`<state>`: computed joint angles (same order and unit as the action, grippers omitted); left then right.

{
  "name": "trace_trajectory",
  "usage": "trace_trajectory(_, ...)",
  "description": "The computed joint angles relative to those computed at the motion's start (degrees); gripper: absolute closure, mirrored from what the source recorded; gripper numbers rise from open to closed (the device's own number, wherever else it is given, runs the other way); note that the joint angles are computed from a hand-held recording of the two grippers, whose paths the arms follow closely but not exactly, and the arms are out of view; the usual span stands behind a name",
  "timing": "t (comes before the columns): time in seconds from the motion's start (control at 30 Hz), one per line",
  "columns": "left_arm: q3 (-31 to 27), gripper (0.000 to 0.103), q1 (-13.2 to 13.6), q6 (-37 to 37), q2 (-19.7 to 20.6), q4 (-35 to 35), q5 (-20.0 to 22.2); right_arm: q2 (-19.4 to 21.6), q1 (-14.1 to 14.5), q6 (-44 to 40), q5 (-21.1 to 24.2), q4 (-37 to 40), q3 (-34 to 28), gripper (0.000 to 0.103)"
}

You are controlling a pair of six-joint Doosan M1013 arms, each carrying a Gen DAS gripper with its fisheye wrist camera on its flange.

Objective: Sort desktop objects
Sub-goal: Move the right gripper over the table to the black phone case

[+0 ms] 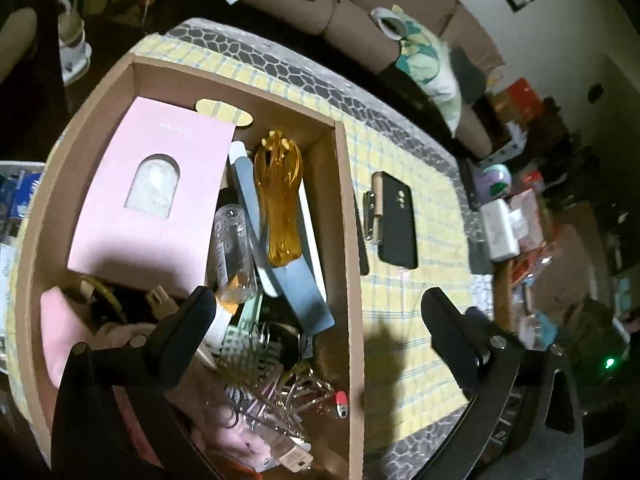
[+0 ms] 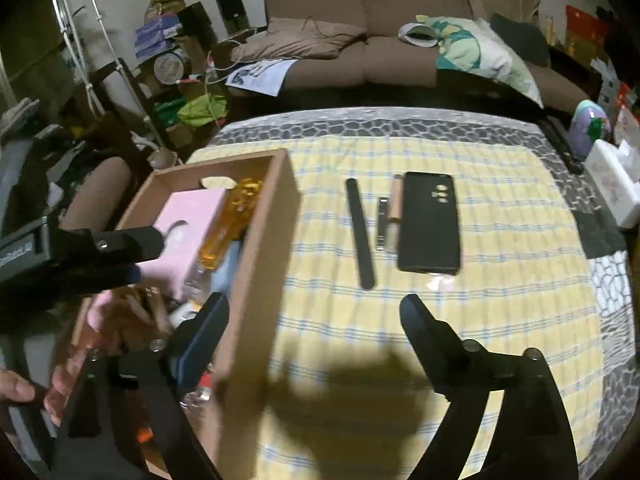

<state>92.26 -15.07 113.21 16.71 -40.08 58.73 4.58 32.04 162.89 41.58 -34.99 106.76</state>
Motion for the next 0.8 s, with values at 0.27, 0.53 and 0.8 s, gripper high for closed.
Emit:
trace_trajectory(0.27, 4.00, 0.000, -3.72, -1.24, -4.82, 8.23, -6.79, -2.49, -1.44, 0.21, 1.95, -1.20, 3.48, 0.000)
trace_trajectory(0.53, 5.63, 0.000, -7.56, -2.09, -6.12, 13.73, -8.97, -5.65, -3.70, 4.22, 0.33, -2.42, 7.65, 0.000)
trace_trajectory(0.8, 5.30, 0.000, -9.87, -1.58, -5.08, 14.39, -9.85, -7.14, -5.87, 8.47, -2.56, -5.03, 11.17, 0.000)
